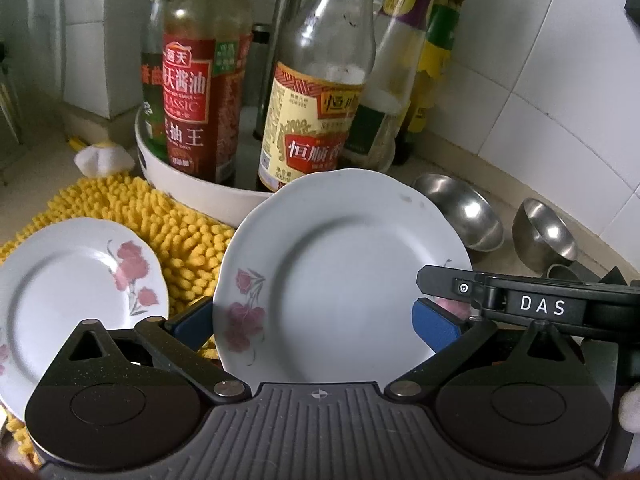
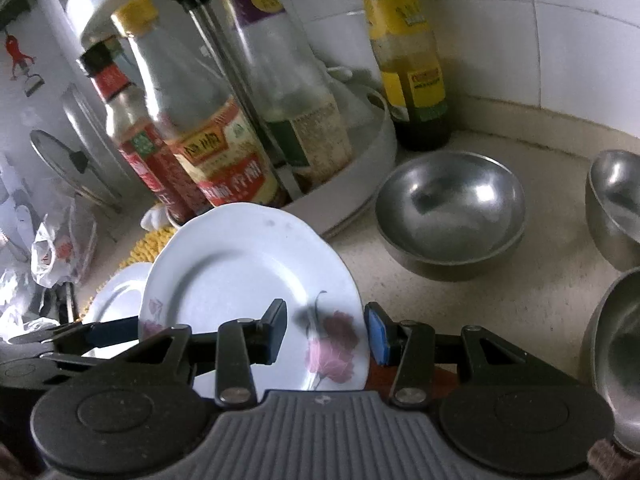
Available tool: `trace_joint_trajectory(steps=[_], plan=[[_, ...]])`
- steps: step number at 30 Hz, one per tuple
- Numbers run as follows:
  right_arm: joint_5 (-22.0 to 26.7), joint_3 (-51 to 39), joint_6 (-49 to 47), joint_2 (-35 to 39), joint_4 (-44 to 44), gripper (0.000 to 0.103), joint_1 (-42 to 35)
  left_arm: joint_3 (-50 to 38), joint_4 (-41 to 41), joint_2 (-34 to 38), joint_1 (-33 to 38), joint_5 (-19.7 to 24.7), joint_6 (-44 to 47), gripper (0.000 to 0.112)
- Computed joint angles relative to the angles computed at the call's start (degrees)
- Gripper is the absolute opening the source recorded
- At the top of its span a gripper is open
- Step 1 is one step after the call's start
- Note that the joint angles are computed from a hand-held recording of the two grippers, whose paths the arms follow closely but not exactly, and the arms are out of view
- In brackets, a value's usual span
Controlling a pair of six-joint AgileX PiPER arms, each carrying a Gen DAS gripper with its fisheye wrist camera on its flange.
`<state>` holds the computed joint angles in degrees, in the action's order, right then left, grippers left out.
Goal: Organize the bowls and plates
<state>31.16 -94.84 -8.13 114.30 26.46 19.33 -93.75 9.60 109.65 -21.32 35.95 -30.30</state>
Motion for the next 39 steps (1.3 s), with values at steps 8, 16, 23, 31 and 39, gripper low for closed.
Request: trace_joint_trajectory(steps=[8, 16, 23, 31, 39], plan=[[-0.12, 1.27, -1.67, -1.86, 2.06, 0.041, 0.03, 2.62, 4.08, -2.78, -0.87, -1.03, -4.07, 0.102], [-0.93, 3.73, -1.26, -4.41, 1.75, 0.041, 0.26, 3.76, 4.51, -4.35, -2.04, -1.42, -3.92, 0.102], [-2.75, 8.99, 1.43, -8.73, -0.01, 0.041, -0.05, 3.78, 2.66, -4.93, -3.48, -1.54, -1.01, 0.102], [-5.11, 16.96, 7.27, -14.68, -3.69, 0.041, -0.62, 4.14, 0.38, -5.17, -6.08, -1.43, 2.36, 0.102], [-6.93, 24.62, 9.79, -20.44, -4.63, 0.041, -2.1, 4.24, 0.36, -5.4, -9.13, -0.92, 2.89, 0.102]])
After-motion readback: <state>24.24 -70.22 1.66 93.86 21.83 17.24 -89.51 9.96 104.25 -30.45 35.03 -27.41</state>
